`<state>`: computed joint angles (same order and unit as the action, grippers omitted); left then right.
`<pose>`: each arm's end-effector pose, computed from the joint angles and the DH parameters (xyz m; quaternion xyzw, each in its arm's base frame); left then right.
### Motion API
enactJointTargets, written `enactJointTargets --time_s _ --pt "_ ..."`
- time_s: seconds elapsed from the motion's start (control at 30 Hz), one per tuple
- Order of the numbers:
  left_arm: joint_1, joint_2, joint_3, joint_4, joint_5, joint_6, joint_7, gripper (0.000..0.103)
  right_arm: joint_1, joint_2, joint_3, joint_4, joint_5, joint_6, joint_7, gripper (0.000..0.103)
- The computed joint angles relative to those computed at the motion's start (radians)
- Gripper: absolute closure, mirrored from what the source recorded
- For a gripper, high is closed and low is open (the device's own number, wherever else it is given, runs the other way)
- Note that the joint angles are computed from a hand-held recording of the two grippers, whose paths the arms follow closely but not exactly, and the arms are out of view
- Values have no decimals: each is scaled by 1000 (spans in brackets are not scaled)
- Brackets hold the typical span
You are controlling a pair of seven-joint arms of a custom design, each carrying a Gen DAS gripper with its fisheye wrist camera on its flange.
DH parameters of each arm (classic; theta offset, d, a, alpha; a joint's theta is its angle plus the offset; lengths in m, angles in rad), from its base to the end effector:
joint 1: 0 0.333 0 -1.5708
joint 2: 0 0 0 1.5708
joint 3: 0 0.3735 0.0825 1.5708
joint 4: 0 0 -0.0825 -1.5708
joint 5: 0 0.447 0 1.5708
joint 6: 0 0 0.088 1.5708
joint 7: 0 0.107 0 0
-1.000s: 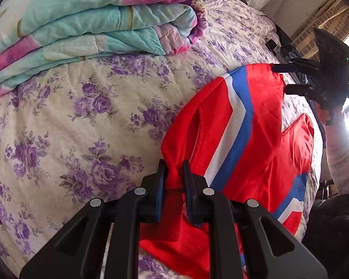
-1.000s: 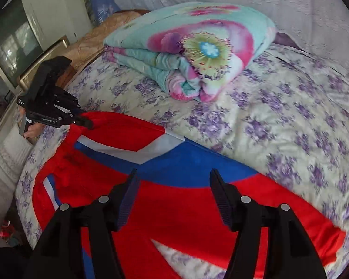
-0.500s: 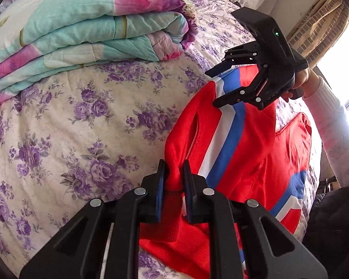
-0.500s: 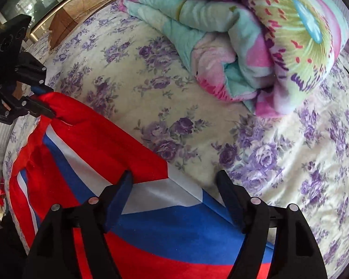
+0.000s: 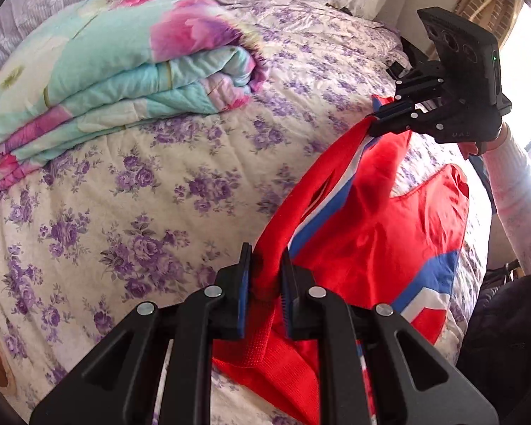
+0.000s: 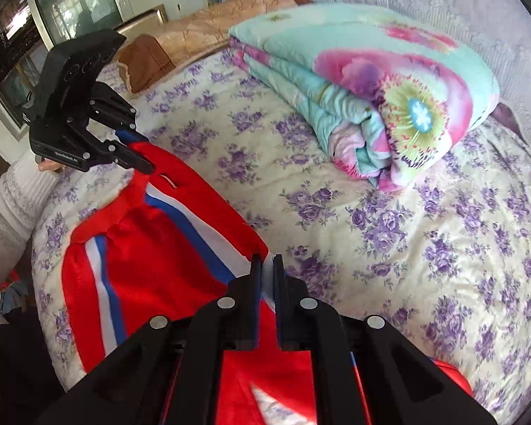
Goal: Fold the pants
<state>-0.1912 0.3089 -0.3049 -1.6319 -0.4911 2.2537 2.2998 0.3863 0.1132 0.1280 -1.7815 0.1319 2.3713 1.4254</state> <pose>0.6699 -0.3464 0.5179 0.2949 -0.9084 0.2941 0.0367 0.6118 0.3427 0.5768 -0.8539 0.4598 -0.0816 0.2299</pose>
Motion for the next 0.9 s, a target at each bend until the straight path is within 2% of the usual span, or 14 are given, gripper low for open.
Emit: enactJointTargets --time_s 0.07,0.17,0.3,0.37,0.47,0.7,0.8,0.9 --pt "16 -91 -17 -95 -56 32 77 89 13 -108 11 -118 20 92 33 96" --pt "12 -233 -12 -247 -165 65 212 89 45 -264 38 -297 16 194 100 96" --pt "-35 -354 31 -402 -243 75 295 89 99 -404 90 -473 -6 248 204 96" --pt "-59 -379 50 -452 -243 81 288 89 109 -411 140 -502 -81 244 288 96" --pt "-83 -391 65 -501 -229 94 252 89 130 -394 169 -519 -148 229 391 96" --pt "-103 -391 85 -550 -199 98 203 87 176 -364 128 -544 -134 267 462 96" --pt "-99 -403 98 -563 -253 79 221 85 186 -341 122 -548 -129 275 474 96" --pt "-94 -439 121 -596 -342 35 292 84 199 -310 109 -558 -87 295 477 95"
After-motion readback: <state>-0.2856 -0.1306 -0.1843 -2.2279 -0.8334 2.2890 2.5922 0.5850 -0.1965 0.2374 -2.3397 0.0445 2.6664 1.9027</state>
